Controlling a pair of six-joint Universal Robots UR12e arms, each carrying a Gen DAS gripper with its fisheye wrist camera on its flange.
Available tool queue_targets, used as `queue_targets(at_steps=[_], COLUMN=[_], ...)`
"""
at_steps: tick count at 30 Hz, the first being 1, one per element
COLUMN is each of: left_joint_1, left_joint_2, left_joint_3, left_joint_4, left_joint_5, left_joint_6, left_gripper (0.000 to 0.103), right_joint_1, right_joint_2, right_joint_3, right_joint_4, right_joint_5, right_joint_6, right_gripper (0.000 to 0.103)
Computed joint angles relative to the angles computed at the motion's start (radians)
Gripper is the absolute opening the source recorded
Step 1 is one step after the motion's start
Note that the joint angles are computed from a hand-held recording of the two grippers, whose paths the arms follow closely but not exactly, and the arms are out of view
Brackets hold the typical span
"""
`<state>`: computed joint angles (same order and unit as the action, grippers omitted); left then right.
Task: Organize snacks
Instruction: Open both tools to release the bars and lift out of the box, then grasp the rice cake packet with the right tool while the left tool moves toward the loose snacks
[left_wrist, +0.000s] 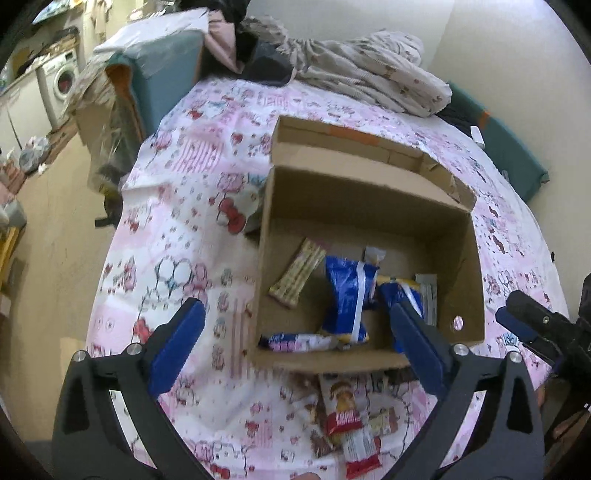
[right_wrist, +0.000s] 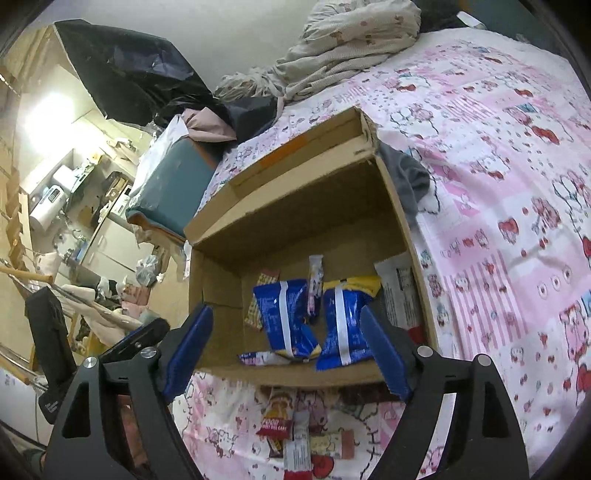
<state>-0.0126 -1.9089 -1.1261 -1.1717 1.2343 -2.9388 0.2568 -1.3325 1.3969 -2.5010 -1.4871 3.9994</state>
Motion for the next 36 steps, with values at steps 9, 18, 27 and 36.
queue_targets(at_steps=[9,18,27,36], left_joint_1=[0.010,0.020,0.036,0.032], left_joint_2=[0.056,0.085,0.071,0.056], left_joint_3=[-0.070,-0.113,-0.096,-0.081], left_joint_4=[-0.009,-0.037,-0.081,-0.079], left_joint_5=[0.012,0.080,0.080,0.104], left_joint_6=[0.044,0.042,-0.014,-0.051], left_gripper=[0.099,0.099,0.099,0.099], right_joint_1=[0.012,0.027,0.024,0.045], right_joint_2=[-0.047,-0.059,-0.020,0.100], right_joint_3=[0.062,0.079,0.036,-0.121], right_joint_4=[0.002,0.063,0.188,0.405], right_joint_5=[-0.008,0.026,0.109,0.228], right_joint_6=[0.086,0.126,0.089,-0.089], right_gripper=[0.085,0.085,0.085,0.080])
